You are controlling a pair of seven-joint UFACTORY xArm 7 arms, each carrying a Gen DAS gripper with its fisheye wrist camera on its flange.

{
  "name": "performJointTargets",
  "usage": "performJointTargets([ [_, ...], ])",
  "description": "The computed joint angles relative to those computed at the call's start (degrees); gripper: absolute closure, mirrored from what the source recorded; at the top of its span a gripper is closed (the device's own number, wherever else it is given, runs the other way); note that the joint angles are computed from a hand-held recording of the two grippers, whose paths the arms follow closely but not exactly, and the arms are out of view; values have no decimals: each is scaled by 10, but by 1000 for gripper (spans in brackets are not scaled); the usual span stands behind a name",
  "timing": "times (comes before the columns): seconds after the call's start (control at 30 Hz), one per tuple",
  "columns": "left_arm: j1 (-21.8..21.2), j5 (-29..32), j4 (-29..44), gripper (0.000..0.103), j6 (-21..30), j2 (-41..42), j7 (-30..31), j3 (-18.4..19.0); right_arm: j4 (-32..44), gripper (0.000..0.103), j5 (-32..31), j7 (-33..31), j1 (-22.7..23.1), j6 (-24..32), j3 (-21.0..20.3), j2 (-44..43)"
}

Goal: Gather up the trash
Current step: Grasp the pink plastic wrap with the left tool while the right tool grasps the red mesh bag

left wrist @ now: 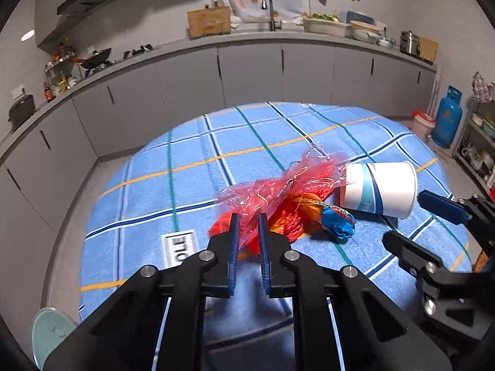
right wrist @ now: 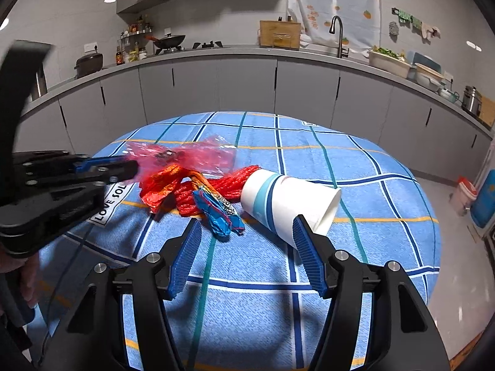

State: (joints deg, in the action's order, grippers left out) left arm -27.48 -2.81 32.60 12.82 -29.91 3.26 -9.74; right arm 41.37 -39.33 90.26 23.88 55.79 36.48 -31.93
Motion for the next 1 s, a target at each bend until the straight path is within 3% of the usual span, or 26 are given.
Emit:
performJointTargets([
  [0.07,1,-4,-12,91,5,-25,-1,8,7,42,-5,-5,-3,-4,-1,10],
  [0.33,89,37,-64,91,25,-118,-58,-12,52,42,-40,-41,-6,-11,-19,83],
  [0.57,102,45,-88,91,36,-138,-69,4,113,43,-61,-85,23,23,-58,182],
  [0.6,97,43,-91,91,38,-142,-66,12,117,45,-61,-88,29,27,-65,189],
  [0.63,96,42,-92,91,38,-142,-64,15,120,55,-60,-91,35,33,-71,197],
  [0.67,94,40,-94,91,38,-145,-60,20,120,71,-55,-94,42,29,-80,201],
  [0.7,91,37,-97,91,39,-149,-57,25,118,80,-52,-95,49,23,-89,201],
  [0.83,92,31,-103,91,45,-165,-52,31,107,86,-58,-80,70,15,-104,187],
  [1.0,96,27,-111,91,60,-197,-52,32,102,90,-67,-53,78,16,-92,164],
])
